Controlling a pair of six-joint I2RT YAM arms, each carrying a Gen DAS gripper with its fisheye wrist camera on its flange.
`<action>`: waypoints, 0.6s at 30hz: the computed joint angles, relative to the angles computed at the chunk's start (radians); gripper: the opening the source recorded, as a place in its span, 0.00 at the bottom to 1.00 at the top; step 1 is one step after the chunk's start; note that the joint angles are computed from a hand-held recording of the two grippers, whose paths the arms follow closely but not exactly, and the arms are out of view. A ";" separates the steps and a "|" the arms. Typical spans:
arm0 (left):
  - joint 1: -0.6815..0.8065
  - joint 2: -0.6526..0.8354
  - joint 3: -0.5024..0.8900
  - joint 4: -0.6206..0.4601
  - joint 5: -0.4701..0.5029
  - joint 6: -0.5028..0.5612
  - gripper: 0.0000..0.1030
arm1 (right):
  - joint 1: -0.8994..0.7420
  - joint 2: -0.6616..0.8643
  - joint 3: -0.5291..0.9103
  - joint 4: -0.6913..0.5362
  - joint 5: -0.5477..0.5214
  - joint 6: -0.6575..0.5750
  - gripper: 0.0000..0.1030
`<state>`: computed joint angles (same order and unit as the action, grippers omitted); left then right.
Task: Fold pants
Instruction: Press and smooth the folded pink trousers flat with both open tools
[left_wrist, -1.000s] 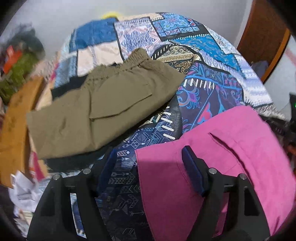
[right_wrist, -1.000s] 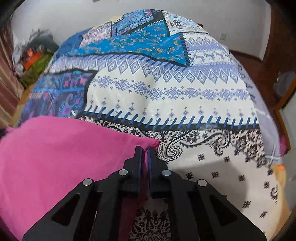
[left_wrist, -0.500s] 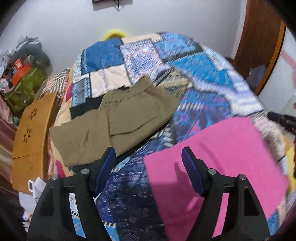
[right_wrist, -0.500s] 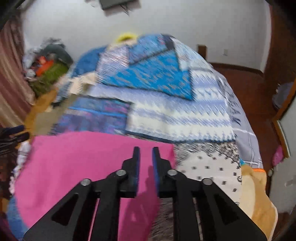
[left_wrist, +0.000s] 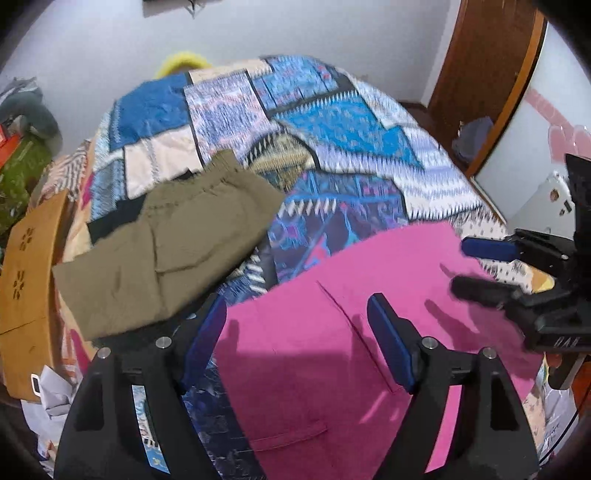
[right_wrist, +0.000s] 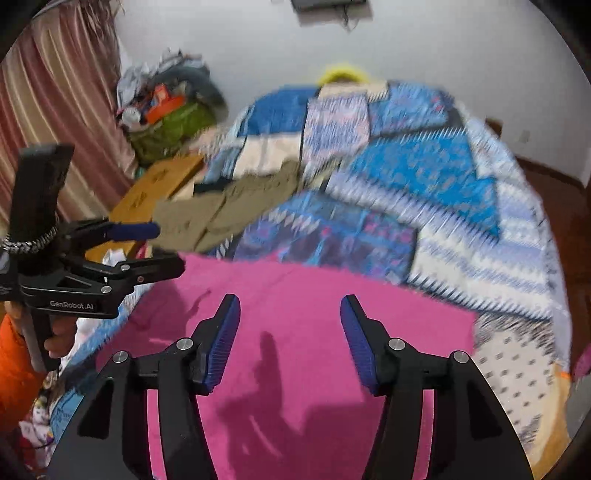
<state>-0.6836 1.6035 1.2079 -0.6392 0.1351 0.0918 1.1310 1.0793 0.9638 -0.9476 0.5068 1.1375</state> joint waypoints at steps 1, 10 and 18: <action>-0.005 0.017 -0.002 -0.001 -0.003 0.002 0.76 | -0.029 0.016 -0.024 0.040 -0.050 -0.025 0.51; -0.029 0.018 -0.112 0.073 -0.046 0.024 0.84 | -0.041 0.052 -0.080 0.042 -0.152 -0.072 0.57; -0.040 -0.105 -0.223 0.100 -0.117 0.051 0.84 | 0.166 0.018 -0.089 -0.084 -0.047 0.188 0.60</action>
<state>-0.7233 1.4986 0.9850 -0.5389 0.0182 0.1431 1.2970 1.0975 0.8748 -1.0315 0.4594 1.3254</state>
